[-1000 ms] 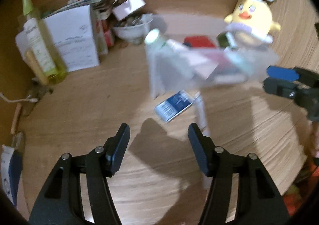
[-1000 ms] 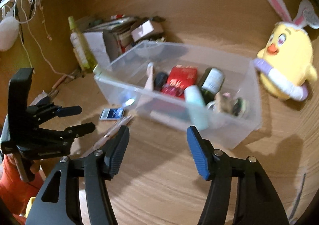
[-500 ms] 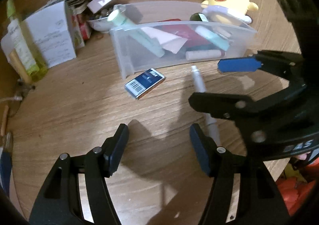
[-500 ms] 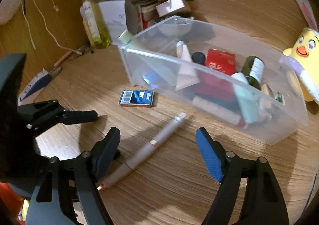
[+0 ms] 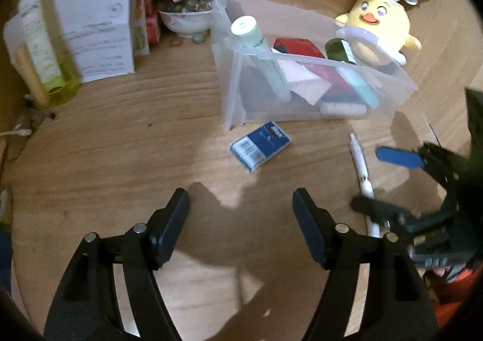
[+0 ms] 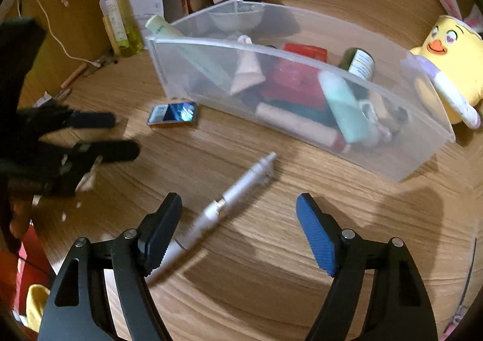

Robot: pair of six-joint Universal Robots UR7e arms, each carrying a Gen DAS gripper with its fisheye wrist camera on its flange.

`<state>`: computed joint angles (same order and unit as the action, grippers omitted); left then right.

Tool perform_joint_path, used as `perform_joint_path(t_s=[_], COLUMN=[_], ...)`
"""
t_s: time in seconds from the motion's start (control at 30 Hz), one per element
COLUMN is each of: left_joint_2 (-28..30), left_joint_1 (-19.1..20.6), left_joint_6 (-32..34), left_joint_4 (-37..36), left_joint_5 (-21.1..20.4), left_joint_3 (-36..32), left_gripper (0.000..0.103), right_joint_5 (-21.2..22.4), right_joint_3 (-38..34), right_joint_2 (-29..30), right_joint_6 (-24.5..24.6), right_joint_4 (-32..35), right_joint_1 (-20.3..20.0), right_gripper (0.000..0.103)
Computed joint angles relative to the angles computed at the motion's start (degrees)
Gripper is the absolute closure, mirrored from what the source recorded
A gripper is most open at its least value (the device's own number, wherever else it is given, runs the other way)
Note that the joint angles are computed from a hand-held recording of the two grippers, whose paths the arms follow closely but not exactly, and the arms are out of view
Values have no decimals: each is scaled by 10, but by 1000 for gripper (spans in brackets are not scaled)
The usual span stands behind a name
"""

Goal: Organize objects
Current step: 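Grasp the blue Max box with the left tool while the right tool grasps the white pen, then lift and carry the Max box and white pen with both tools toward the bin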

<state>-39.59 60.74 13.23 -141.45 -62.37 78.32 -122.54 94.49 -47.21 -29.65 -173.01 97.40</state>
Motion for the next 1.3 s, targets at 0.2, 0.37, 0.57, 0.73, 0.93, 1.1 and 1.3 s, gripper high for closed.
perform_joint_path(t_s=[0.2, 0.37, 0.57, 0.73, 0.93, 1.1, 1.3], left_joint_2=[46, 62, 44, 13, 1, 11, 25], left_joint_1=[-10, -17, -20, -24, -35, -36, -36], left_joint_6=[24, 51, 62, 64, 66, 61, 78], left_joint_4=[-4, -37, -51, -41, -37, -36, -68], left_joint_5=[37, 55, 43, 17, 25, 26, 24], left_joint_3=[-47, -48, -19, 24, 50, 39, 33], left_gripper=[31, 37, 68, 75, 74, 64, 73], right_joint_5=[3, -1, 8, 9, 15, 12, 21], right_joint_3=[17, 37, 63, 72, 71, 78, 89], right_joint_2=[-10, -16, -38, -51, -57, -59, -65], right_joint_6=[-46, -78, -94, -94, -76, -62, -48], right_joint_4=[-14, -40, -47, -51, -36, -33, -47], right_joint_1=[1, 3, -3, -12, -16, -14, -17], right_gripper=[65, 79, 91, 91, 90, 89, 89])
